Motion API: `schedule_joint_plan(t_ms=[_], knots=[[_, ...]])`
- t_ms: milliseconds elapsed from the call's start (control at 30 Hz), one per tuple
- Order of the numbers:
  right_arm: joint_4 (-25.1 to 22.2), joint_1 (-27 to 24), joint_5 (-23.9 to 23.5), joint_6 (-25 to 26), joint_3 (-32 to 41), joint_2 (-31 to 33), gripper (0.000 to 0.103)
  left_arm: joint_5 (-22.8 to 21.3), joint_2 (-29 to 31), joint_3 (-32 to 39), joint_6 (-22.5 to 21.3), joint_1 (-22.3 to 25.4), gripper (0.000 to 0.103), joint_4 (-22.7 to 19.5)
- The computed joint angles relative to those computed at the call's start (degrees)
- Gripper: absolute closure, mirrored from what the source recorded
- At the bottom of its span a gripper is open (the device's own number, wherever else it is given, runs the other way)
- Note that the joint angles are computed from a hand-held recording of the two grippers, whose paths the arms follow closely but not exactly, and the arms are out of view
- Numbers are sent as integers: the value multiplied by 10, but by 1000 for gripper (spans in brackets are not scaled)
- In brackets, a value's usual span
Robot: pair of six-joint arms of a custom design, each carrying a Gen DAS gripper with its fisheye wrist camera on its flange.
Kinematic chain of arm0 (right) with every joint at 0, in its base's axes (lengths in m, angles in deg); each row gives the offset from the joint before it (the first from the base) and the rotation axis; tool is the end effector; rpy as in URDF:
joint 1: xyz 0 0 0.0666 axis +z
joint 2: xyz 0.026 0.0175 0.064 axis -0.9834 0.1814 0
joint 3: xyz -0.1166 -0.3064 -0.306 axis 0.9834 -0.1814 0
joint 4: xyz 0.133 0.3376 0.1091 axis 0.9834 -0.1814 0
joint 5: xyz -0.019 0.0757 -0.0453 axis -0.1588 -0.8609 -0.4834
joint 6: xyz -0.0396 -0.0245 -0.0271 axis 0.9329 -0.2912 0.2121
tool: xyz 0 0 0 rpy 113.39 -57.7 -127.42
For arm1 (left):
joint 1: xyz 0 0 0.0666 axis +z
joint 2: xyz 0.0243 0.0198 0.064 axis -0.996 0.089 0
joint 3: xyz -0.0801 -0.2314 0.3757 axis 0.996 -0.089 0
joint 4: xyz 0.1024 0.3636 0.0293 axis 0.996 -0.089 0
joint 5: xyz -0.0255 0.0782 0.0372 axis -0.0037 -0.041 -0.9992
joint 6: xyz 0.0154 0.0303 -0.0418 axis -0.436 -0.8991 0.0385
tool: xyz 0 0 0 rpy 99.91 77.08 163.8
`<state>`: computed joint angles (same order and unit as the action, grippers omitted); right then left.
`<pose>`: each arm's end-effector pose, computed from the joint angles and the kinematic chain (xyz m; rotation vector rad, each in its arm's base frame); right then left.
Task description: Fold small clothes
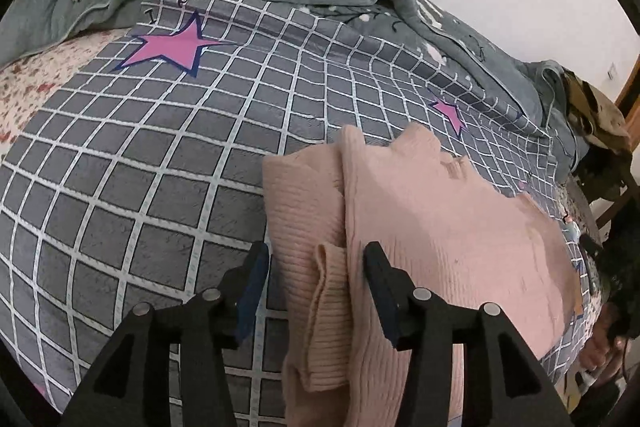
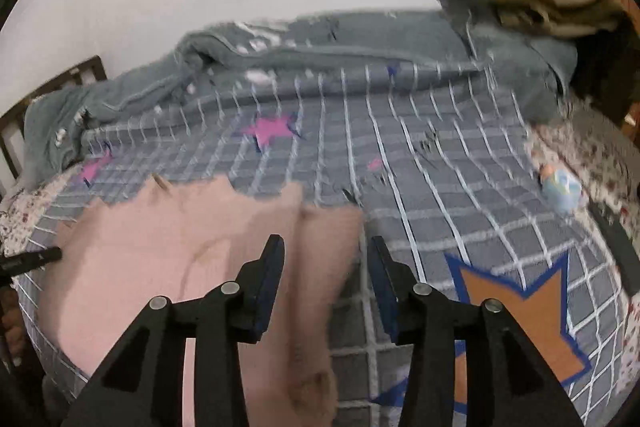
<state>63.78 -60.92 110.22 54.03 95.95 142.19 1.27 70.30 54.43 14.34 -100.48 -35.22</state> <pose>0.4699 0.1368 0.3169 0.6000 2.0977 -0.1711 0.6938 -0.2080 0.3216 0.4817 2.4590 -0.5988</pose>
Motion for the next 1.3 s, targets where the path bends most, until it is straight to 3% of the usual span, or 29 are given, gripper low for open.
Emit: schedule_joint_plan(t_ms=[100,167,300,533,800,867,1033,1167,1300], knots=[[-2,0,-15,20,28,17,67,0,1,7,3,-2,51,-3],[-8,0,-31,29,48,41,80,-4,2,10,1,-3,51,-5],[-28,-8,-42,18,71,92,89,-10,0,11,0,-6,47,-7],[-38,5,-11,-13,71,86,86,-36,-12,-12,-18,-13,43,22],[-19,53,-10,17,85,83,76,-51,-33,-51,-26,-14,44,53],[-31,64,14,16,107,99,76,-46,-39,-60,-17,-7,44,59],[-59,66,-40,23,169,137,78,-17,-40,-59,-2,11,44,54],[-128,63,-43,-7,242,196,79,-11,-39,-66,7,20,44,80],[-156,59,-16,-21,281,231,79,-10,-30,-58,-5,24,44,78]])
